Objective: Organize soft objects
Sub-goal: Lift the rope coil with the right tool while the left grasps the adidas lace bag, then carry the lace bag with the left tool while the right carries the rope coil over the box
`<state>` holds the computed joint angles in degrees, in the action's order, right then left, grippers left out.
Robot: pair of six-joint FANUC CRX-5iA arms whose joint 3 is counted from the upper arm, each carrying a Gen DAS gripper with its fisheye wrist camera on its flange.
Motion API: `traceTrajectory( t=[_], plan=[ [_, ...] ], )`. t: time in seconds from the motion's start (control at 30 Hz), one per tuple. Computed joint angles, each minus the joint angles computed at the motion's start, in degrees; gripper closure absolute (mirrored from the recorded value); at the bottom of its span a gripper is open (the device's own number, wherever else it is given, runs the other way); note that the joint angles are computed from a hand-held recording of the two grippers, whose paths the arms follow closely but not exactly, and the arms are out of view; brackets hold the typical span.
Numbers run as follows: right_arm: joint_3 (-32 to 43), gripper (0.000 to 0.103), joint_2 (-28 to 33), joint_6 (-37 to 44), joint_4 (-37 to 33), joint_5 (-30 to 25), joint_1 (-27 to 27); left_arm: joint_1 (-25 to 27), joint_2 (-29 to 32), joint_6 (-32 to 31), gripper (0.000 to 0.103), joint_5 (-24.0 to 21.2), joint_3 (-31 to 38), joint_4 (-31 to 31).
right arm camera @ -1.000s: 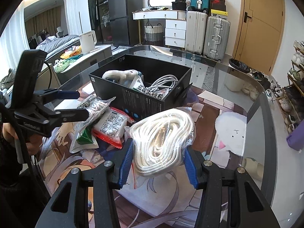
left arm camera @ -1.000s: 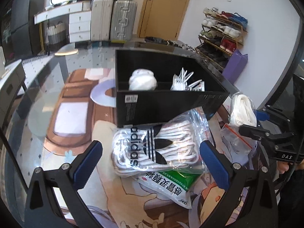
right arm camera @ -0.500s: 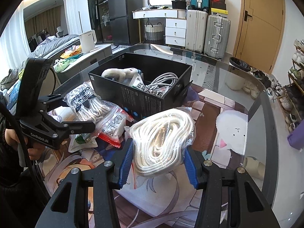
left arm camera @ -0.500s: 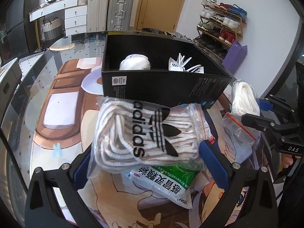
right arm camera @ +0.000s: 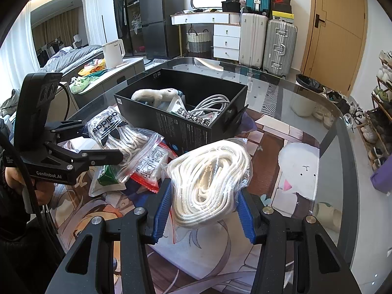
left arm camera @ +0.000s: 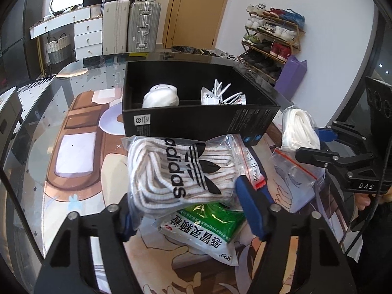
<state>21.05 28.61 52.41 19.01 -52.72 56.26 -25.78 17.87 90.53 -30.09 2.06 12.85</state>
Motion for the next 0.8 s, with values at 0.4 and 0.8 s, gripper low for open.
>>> traceTrajectory(
  t=[0.4,0.8],
  plan=[
    [-0.36,0.053,-0.57,-0.49,0.89,0.54,0.27,0.28,-1.84,-7.97,0.063,3.83,-4.05,8.19],
    [-2.42,0.053,-2.03,-2.41,3.2,2.74,0.66,0.1,-4.16,-13.55,0.065,8.1,-7.49,14.61]
  ],
)
